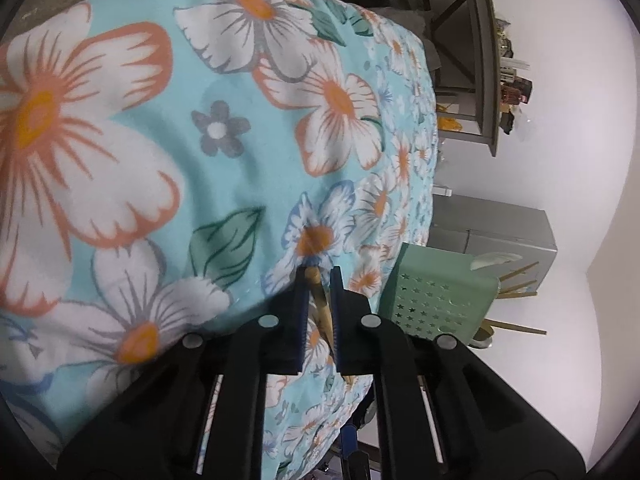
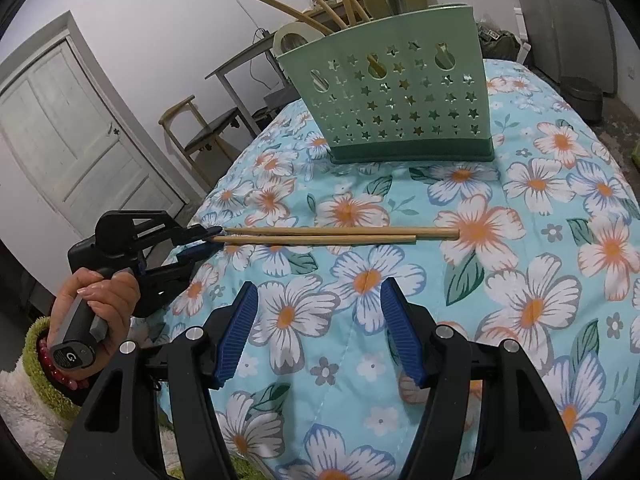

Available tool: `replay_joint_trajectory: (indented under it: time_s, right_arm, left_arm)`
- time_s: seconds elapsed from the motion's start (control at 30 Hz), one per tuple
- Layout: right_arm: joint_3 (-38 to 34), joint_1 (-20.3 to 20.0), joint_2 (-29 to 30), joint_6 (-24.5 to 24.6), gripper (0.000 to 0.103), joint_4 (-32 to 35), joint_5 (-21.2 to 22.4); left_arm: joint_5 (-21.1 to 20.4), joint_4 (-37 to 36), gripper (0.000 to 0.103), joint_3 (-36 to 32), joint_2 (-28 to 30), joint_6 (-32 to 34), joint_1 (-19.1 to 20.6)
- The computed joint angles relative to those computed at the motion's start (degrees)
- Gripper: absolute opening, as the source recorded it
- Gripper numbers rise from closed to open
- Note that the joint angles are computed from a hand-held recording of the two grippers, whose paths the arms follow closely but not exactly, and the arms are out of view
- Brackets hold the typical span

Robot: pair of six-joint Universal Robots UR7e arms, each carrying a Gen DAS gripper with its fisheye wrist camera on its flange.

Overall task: Organize utensils
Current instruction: 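Move the left tool to the remaining chopsticks, grasp one and lift it, then grasp and lift the last chopstick with the right tool while the left tool holds its chopstick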

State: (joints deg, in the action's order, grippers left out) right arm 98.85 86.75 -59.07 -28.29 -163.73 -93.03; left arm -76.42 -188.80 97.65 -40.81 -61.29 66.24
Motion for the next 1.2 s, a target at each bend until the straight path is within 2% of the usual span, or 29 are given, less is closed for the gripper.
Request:
replay_joint_trajectory:
  time_s: [0.27,0.5,0.7,0.8,0.97,1.13,1.2]
  right_arm:
    - [0.60,0.74,-0.10,-0.97,0.062,-1.82,-1.29]
    - [0.87,2.30,0.63,-3.80,0.062,-3.73,-3.88]
    - [-0.52,4.56,2.56,-8.69,0.062,-5.76,-6.97]
    - [-2.09,6.27,4.65,-12.57,0.062,-7.55,-9.27]
    - [-5.11,9.07,9.02,-20.05,0.062,-9.86,-12.79]
    - [-9.09,12.10,15.79,-31.68,0.054,-14.32,-19.89]
    - [-10.67,12.77,17.81,-34.49,0.050,-14.45,-22.01]
  left_arm:
    - [-2.15,-5.19,0.004,2.03,-1.64,5.32,-1.21]
    - [0.29,-8.68,0.004,2.24,-4.43,16.98,-4.05]
    - [6.60,-13.52,0.004,2.89,-7.21,28.59,-6.98]
    - [10.98,-16.63,0.004,3.85,-8.57,34.55,-8.44]
    - [15.50,-19.91,0.004,4.12,-9.70,40.94,-9.64]
    - [15.98,-20.98,0.004,4.64,-10.86,42.70,-9.16]
    - [15.49,-21.24,0.004,4.67,-11.00,42.70,-8.71]
